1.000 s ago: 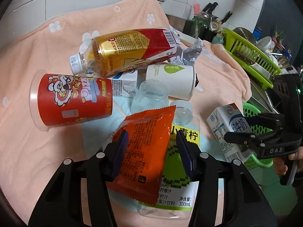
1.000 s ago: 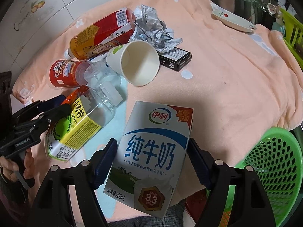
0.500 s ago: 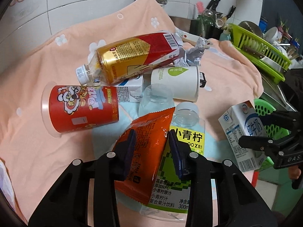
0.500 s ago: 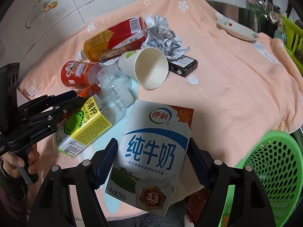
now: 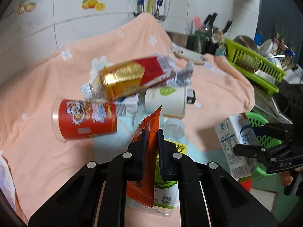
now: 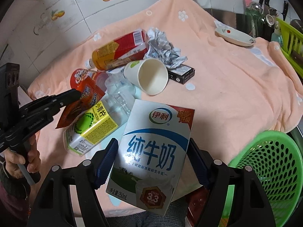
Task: Collect trash
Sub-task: 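Lift the milk carton with the right gripper while the left carries the orange wrapper toward the basket, then open both grippers over the green basket, dropping carton and wrapper inside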
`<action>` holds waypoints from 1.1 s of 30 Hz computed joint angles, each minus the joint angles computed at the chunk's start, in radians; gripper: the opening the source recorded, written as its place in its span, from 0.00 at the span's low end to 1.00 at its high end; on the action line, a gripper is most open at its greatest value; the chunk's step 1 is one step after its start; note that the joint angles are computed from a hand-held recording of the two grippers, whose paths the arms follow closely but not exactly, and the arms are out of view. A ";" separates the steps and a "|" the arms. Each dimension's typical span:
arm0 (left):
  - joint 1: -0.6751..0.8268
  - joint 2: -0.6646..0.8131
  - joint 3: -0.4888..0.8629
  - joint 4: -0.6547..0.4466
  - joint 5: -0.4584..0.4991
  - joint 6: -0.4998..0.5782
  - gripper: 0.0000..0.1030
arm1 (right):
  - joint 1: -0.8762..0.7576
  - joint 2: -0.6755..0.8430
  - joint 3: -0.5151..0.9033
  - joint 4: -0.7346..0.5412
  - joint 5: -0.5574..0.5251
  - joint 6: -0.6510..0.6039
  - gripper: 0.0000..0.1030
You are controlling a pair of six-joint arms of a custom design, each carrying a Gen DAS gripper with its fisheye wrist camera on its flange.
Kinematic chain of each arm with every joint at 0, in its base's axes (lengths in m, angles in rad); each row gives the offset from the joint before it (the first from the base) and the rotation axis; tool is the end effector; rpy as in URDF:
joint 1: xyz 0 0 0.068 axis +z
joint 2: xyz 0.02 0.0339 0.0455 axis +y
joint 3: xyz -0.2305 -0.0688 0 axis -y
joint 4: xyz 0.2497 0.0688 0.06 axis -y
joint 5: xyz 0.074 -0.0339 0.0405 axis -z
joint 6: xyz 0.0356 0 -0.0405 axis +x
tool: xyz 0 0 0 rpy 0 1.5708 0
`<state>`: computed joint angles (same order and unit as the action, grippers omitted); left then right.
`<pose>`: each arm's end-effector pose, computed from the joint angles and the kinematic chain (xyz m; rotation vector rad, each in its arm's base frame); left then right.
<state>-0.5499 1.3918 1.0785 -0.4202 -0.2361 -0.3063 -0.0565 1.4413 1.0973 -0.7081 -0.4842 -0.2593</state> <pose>0.2735 -0.1579 0.2477 0.1578 2.2803 -0.1753 0.2983 -0.0003 0.2227 -0.4182 2.4835 0.5080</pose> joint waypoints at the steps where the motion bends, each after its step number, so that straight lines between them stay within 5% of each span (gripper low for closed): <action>1: -0.001 -0.008 0.004 -0.004 0.009 -0.007 0.10 | -0.011 -0.007 0.002 -0.004 -0.009 -0.003 0.69; 16: -0.221 0.149 0.267 0.027 0.070 -0.074 0.10 | -0.364 -0.056 0.069 -0.151 -0.170 -0.183 0.69; 33: -0.417 0.819 0.928 -0.046 0.211 -0.118 0.10 | -0.845 0.169 0.252 -0.253 -0.210 -0.443 0.69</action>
